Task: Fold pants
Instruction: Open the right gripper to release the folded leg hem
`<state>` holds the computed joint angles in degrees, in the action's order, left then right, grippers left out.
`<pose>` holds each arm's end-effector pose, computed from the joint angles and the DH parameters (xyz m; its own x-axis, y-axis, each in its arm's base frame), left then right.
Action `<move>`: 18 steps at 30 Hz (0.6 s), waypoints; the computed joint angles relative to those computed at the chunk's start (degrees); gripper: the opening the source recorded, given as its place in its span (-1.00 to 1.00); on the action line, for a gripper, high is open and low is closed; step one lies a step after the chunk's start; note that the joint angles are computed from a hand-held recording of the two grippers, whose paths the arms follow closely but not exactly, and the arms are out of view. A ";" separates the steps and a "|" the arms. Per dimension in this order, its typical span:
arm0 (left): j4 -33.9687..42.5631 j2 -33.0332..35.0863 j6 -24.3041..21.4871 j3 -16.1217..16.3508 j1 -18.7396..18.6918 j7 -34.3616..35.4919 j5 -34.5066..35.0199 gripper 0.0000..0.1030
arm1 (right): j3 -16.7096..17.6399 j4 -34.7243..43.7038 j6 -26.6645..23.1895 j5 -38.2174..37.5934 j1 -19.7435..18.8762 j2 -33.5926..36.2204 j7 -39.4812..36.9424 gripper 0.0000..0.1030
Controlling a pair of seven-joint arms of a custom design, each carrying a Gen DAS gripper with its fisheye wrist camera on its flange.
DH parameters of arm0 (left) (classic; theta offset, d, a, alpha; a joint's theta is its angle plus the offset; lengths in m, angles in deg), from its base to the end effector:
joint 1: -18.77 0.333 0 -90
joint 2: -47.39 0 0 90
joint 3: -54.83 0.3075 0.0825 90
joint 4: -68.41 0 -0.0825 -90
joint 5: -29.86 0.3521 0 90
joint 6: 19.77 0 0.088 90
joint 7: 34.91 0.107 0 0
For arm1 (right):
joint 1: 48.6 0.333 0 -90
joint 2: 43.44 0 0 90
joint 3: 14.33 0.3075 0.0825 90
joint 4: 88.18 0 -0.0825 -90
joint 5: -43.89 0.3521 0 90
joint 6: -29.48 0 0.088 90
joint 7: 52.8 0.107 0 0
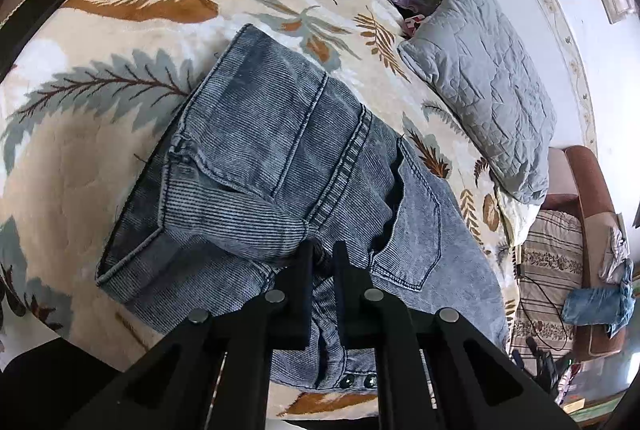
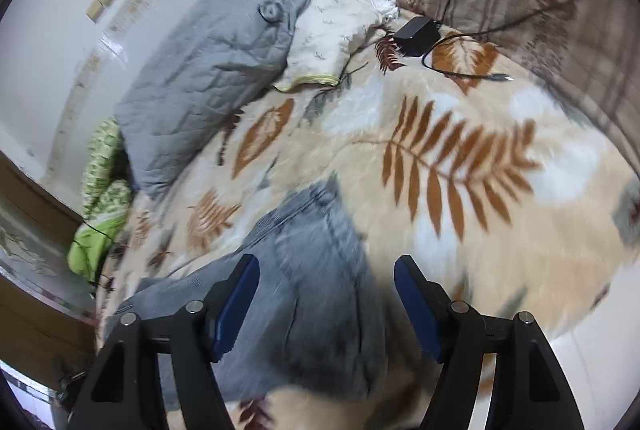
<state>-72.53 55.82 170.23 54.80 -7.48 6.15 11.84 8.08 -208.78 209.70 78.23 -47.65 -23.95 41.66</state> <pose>0.4709 -0.1962 0.3376 0.4669 -0.6710 0.5760 -0.6486 -0.7026 -0.2926 0.5694 0.1755 0.3509 -0.1637 -0.8448 -0.5094 -0.7995 0.4161 -0.4332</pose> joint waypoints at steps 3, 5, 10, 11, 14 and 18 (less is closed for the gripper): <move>-0.51 -0.18 0.68 0.24 -0.41 0.33 -0.51 -0.84 | -4.18 7.12 -7.50 -3.92 2.11 4.43 1.29 0.35; -1.35 -0.65 1.34 -3.81 3.96 -0.59 0.64 -0.85 | -3.22 11.97 -12.92 -3.13 0.89 7.70 -1.43 0.08; -2.42 -1.83 1.33 -5.56 6.03 -0.45 1.07 -0.85 | -11.42 20.25 -19.38 -10.73 8.45 11.55 2.65 -0.89; -2.42 -2.04 1.07 -4.02 4.24 0.46 0.07 -0.85 | -11.43 20.74 -18.96 -11.00 8.73 11.48 2.42 -0.89; -3.54 -2.87 1.59 -6.14 6.38 0.10 0.65 -0.85 | -11.51 20.63 -15.47 -12.61 10.11 9.30 1.03 -0.92; -6.63 -3.96 3.79 -14.19 16.28 -7.59 9.25 -0.85 | -1.64 14.30 -0.60 -6.63 3.39 3.39 -7.74 -0.94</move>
<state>-79.15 51.86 174.02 40.61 8.81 -1.44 21.09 6.43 -194.49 209.11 71.60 -44.26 -20.56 33.92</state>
